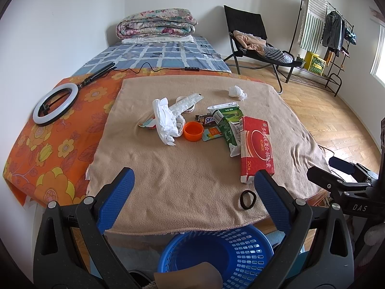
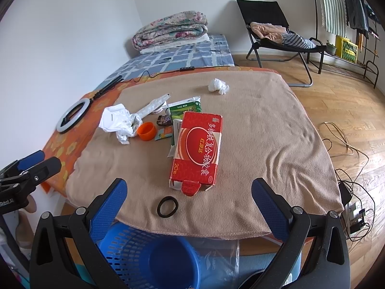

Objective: Collect trash
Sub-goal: 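Move both tools toward the trash items on the blanket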

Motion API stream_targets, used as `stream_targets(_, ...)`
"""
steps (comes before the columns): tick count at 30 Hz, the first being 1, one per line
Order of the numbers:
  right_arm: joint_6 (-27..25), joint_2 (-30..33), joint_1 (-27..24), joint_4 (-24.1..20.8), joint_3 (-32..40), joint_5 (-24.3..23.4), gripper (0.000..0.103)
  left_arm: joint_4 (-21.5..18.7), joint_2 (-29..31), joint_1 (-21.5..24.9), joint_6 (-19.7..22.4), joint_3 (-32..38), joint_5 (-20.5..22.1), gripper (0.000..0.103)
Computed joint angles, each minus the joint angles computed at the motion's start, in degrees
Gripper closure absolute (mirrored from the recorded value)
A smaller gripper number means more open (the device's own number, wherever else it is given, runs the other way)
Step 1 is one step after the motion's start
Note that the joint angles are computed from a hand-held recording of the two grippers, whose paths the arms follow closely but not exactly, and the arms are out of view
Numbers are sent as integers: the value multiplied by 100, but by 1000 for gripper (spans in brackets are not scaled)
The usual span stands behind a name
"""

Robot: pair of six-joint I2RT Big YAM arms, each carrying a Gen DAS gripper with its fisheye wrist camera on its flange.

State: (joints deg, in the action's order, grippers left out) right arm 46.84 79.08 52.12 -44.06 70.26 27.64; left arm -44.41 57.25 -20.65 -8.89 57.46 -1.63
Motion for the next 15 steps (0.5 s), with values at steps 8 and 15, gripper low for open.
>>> stream_targets(8, -6, 22, -13, 0, 9, -26, 1, -4, 5, -7, -3, 4, -9, 2)
stream_targets(15, 31, 16, -7, 19, -29, -57, 1, -18, 7, 2, 3, 9, 5, 2)
